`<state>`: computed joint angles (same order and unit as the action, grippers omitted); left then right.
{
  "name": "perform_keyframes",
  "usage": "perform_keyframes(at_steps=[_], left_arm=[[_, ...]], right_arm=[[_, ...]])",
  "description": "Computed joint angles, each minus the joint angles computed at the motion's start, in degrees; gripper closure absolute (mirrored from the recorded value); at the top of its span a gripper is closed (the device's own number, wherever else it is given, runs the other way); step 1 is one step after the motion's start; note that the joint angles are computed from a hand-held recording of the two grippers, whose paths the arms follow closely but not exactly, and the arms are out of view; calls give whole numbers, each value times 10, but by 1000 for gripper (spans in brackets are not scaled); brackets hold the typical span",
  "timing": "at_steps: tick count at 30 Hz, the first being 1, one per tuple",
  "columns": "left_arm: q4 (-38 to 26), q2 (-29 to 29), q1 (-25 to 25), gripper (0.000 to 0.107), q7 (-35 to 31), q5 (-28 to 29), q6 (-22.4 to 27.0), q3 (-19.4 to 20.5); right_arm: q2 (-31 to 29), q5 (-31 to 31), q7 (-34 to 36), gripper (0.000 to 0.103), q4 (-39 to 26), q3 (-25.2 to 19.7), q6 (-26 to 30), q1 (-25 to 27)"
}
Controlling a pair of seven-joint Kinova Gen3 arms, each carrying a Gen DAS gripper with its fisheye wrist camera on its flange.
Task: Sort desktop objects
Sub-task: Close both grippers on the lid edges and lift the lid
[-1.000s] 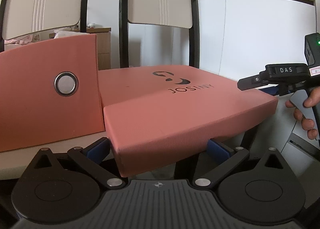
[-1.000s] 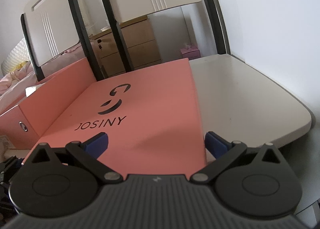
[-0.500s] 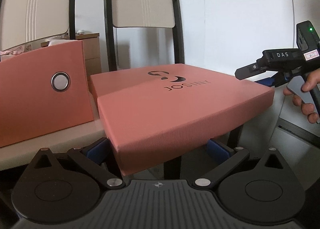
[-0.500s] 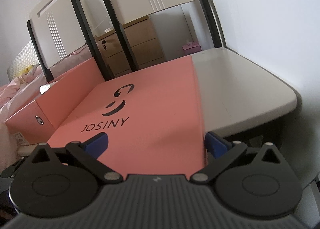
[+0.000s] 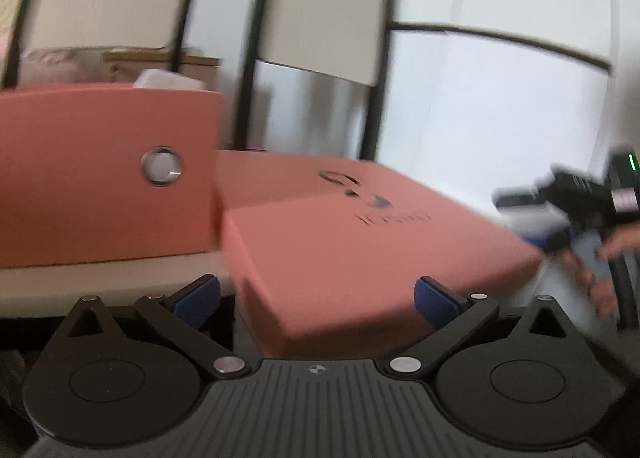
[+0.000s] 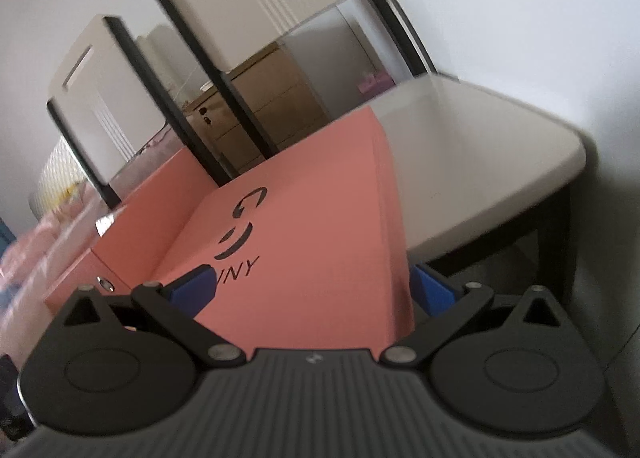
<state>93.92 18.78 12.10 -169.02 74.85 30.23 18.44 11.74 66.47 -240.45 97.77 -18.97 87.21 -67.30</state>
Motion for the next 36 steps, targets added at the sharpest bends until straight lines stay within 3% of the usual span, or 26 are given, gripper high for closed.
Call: perform_keyframes(at_steps=[2, 7, 9, 11, 14, 16, 21, 24, 27, 30, 33, 36], left_arm=[[-14, 5, 23, 4, 47, -1, 18, -39], [-75, 43, 96, 4, 163, -15, 121, -170], [-103, 63, 104, 4, 210, -25, 168, -194], [-125, 78, 89, 5, 256, -46, 188, -179], [-152, 98, 42, 5, 305, -91, 185, -102], [-170, 114, 26, 5, 329, -115, 189, -71], [-206, 144, 47, 5, 348, -101, 233, -102], [-221, 159, 39, 5, 350, -102, 258, -94], [-229, 168, 32, 10, 358, -101, 275, -86], [-201, 154, 29, 22, 326, -77, 257, -82], [-184, 142, 20, 22, 318, -71, 238, -67], [-178, 135, 16, 23, 309, -51, 244, -72]], right_arm=[[-5, -3, -15, 0, 8, -1, -10, 1], [-23, 0, -87, 0, 45, -10, -38, 7], [-32, 3, -126, 0, 63, -14, -55, 13], [-41, 3, -146, 0, 79, -19, -82, 24], [-47, 11, -168, 0, 95, -24, -110, 37], [-51, 14, -179, 0, 104, -25, -132, 48], [-54, 18, -236, 0, 121, -27, -150, 61], [-58, 38, -272, 0, 138, -24, -168, 61], [-56, 43, -259, 2, 131, -32, -173, 69], [-54, 50, -252, 17, 125, -28, -169, 62], [-53, 43, -219, 28, 105, -37, -136, 57], [-52, 50, -216, 32, 93, -41, -105, 44]])
